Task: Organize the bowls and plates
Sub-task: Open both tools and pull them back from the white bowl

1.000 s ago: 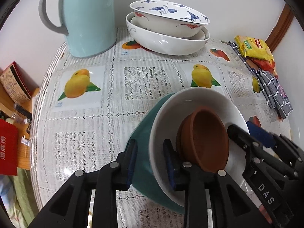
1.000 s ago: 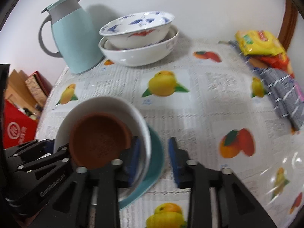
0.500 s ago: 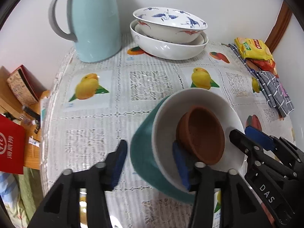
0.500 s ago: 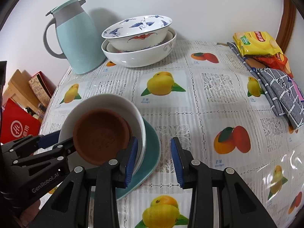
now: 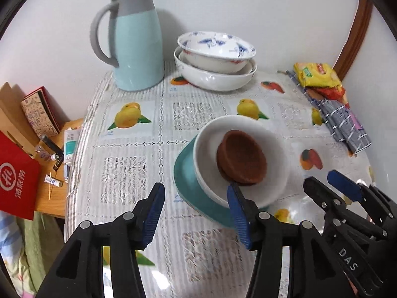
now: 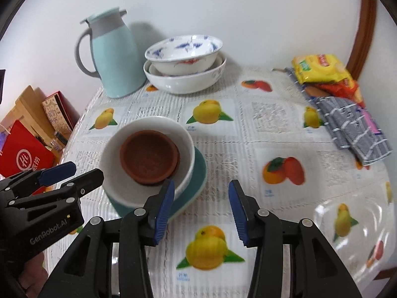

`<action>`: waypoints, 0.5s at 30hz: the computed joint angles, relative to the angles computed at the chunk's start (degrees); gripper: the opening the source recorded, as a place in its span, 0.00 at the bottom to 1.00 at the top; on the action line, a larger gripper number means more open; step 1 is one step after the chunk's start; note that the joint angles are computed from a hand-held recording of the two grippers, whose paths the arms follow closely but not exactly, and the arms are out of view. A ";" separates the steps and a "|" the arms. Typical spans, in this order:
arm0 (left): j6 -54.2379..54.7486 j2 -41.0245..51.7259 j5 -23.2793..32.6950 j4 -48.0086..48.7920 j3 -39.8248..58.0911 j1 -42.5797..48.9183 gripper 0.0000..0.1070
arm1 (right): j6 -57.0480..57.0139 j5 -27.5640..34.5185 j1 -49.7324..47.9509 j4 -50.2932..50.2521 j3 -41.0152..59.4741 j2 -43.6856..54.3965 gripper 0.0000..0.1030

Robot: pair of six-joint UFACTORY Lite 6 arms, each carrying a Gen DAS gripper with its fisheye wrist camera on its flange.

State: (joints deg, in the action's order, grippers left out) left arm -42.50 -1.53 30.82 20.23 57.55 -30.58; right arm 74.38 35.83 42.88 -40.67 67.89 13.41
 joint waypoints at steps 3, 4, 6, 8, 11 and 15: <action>-7.05 -5.84 1.95 4.61 -2.84 -4.29 0.47 | 3.43 3.99 2.85 -1.73 -4.39 -6.81 0.49; -9.04 -7.32 2.49 6.04 -3.53 -5.68 0.48 | 5.31 6.02 4.38 -2.68 -6.32 -9.83 0.52; -15.76 -11.09 5.17 11.12 -5.00 -10.55 0.52 | 7.87 9.35 6.80 -3.94 -9.01 -14.53 0.63; -22.70 -13.67 7.88 17.22 -6.05 -15.63 0.53 | 9.97 13.68 10.09 -4.79 -10.97 -19.05 0.63; -30.22 -16.42 14.03 21.68 -6.00 -23.36 0.57 | 13.13 21.13 15.82 -5.94 -13.14 -25.22 0.72; -39.02 -19.55 21.71 24.83 -5.36 -33.33 0.65 | 18.42 32.21 25.20 -8.24 -14.62 -30.92 0.81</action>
State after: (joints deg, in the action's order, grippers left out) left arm -81.52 -21.08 52.53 45.06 52.19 -63.91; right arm 92.80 68.05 68.07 -48.91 53.28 -17.51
